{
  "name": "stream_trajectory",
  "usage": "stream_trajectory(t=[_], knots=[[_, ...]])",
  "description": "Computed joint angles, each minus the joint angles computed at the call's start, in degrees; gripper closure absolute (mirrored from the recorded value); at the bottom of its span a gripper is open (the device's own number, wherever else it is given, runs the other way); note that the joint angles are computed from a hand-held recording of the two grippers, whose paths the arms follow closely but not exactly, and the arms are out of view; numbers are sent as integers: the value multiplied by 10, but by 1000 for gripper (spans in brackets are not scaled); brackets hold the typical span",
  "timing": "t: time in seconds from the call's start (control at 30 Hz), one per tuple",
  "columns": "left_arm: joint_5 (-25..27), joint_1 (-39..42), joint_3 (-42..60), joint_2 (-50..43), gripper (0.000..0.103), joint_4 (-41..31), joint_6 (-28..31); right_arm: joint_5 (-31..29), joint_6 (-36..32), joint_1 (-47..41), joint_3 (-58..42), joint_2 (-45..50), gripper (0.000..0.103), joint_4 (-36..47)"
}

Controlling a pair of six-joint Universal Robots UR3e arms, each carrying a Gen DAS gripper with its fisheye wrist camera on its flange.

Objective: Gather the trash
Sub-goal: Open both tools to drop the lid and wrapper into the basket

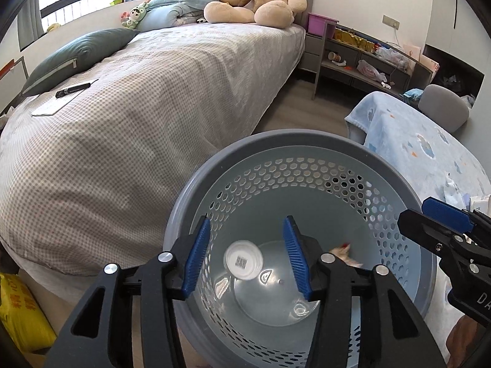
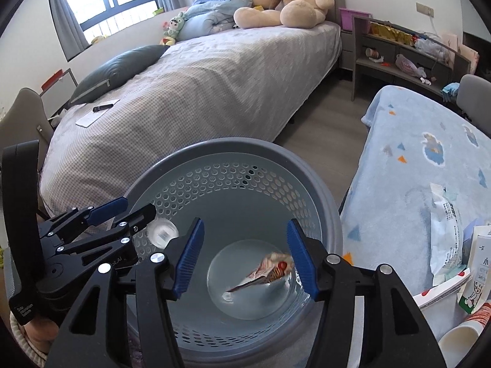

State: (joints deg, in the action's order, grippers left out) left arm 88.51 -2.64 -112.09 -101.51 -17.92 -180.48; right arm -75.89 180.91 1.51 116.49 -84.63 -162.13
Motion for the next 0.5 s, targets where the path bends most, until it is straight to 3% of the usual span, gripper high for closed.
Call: stream_trajectory(t=[0.1, 0.5], knots=[[1, -1, -5, 4, 45, 6, 0, 0, 3, -2, 8, -8, 39, -8], [4, 0, -13, 11, 45, 9, -5, -5, 6, 1, 11, -14, 39, -6]])
